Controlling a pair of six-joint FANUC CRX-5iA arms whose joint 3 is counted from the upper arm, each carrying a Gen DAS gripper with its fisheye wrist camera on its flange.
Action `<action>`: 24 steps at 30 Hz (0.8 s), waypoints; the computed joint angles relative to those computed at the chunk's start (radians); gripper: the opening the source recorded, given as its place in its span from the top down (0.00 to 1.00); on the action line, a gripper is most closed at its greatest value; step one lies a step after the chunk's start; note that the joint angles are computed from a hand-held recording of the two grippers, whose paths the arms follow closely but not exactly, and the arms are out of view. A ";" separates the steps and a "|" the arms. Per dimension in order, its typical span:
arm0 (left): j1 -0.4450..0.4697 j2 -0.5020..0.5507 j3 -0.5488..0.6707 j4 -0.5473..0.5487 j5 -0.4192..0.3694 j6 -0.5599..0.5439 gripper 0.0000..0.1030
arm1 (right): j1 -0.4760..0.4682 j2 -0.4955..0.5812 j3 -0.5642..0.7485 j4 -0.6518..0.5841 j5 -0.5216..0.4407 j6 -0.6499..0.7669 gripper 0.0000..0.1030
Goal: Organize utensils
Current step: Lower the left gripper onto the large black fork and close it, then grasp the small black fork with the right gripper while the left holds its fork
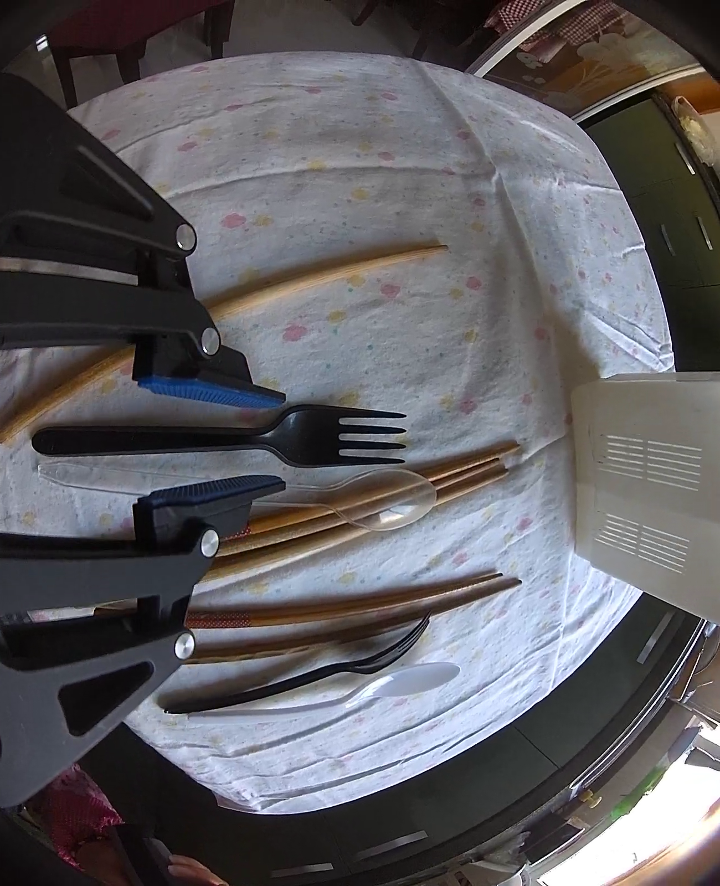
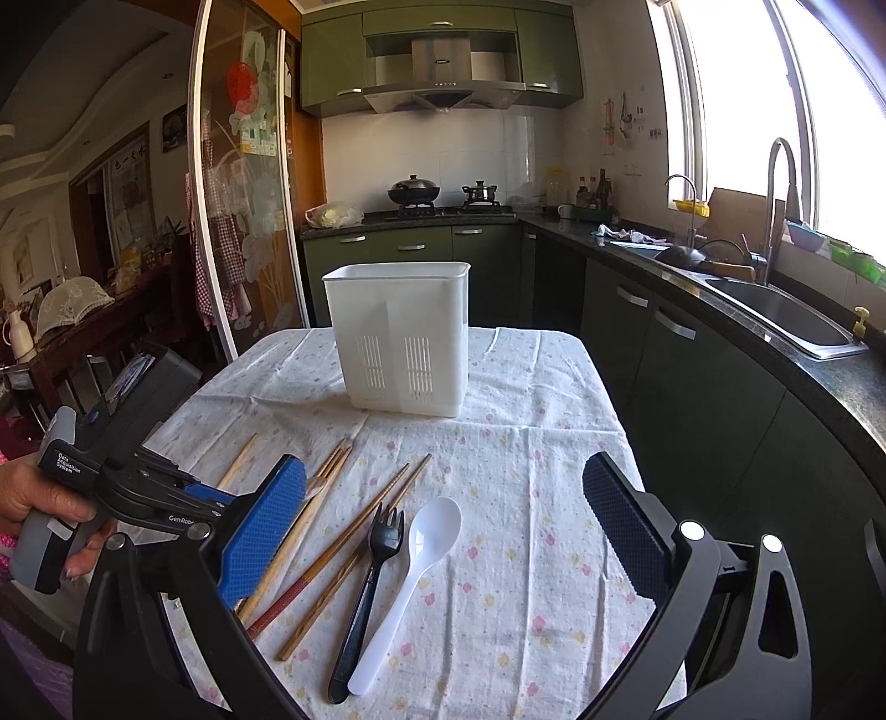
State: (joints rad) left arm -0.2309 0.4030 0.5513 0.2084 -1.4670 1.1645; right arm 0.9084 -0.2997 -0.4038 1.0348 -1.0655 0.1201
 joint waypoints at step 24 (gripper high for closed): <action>0.050 -0.090 -0.081 0.102 0.145 -0.070 0.92 | -0.177 0.178 0.323 -0.737 0.082 0.480 0.04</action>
